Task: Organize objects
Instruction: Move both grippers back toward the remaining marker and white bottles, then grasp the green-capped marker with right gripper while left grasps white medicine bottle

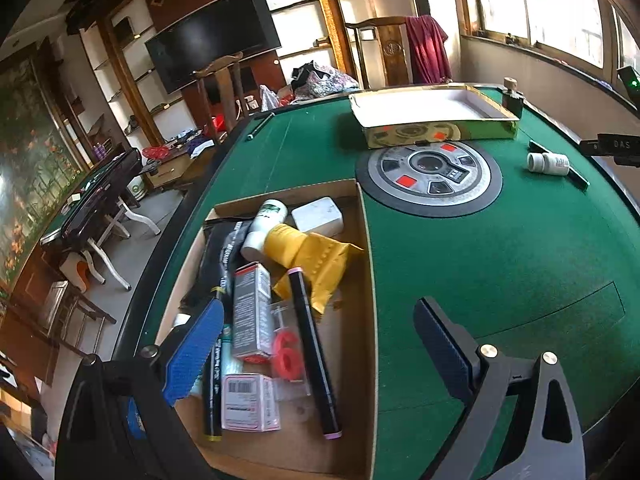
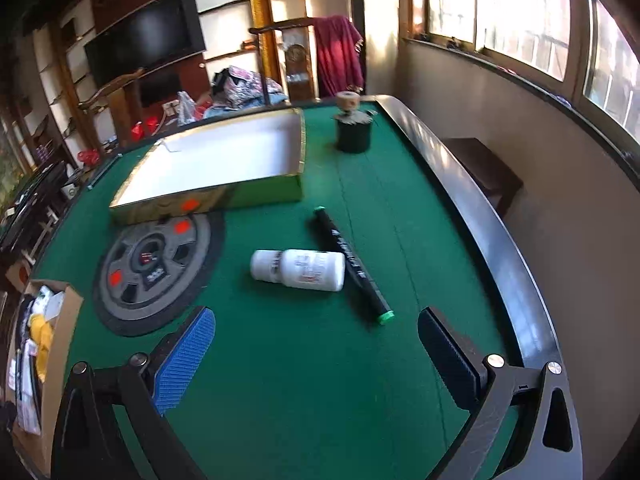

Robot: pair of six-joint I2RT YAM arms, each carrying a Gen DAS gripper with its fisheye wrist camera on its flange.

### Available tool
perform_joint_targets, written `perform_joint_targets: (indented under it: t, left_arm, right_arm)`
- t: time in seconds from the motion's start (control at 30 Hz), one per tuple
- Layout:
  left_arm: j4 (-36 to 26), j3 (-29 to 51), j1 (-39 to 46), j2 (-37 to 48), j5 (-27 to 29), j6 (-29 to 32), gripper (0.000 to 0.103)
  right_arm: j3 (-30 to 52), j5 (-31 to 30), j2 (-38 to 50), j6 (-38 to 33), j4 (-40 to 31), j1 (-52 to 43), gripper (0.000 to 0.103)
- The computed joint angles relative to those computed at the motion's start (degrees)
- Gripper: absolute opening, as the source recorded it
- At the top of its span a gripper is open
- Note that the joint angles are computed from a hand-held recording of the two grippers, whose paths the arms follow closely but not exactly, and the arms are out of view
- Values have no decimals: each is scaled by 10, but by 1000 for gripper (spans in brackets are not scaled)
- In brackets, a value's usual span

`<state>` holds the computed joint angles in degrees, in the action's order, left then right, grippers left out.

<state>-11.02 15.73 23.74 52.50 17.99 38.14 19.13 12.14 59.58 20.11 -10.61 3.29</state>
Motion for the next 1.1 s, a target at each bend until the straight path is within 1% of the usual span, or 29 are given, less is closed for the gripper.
perform_joint_targets:
  t: [0.13,0.37,0.57,0.83,0.97,1.03,1.1]
  left_arm:
    - [16,-6,-37,8,-29,-16,96]
    - [44,-7,-85,40,-67,-37,96]
    - [71,-4,-115,85,-91,-52,96]
    - [88,12,-121,153,-83,-62,96]
    - [92,13,-120,165,-81,-64,96]
    - [90,15,-120,168,-79,-65,96]
    - [85,19,-117,170,-70,-67,96]
  right_arm:
    - [3,-5,42,-29,32,-35,103]
    - [10,-30,91,-69,78,-89,103]
    - [39,-53,152,-107,112,-153,103]
    - [62,-118,213,-136,137,-200,103]
    - [104,-118,277,-154,145,-201,103]
    - [130,-130,310,-156,146,-201,103]
    - [158,-115,342,-152,137,-188,103]
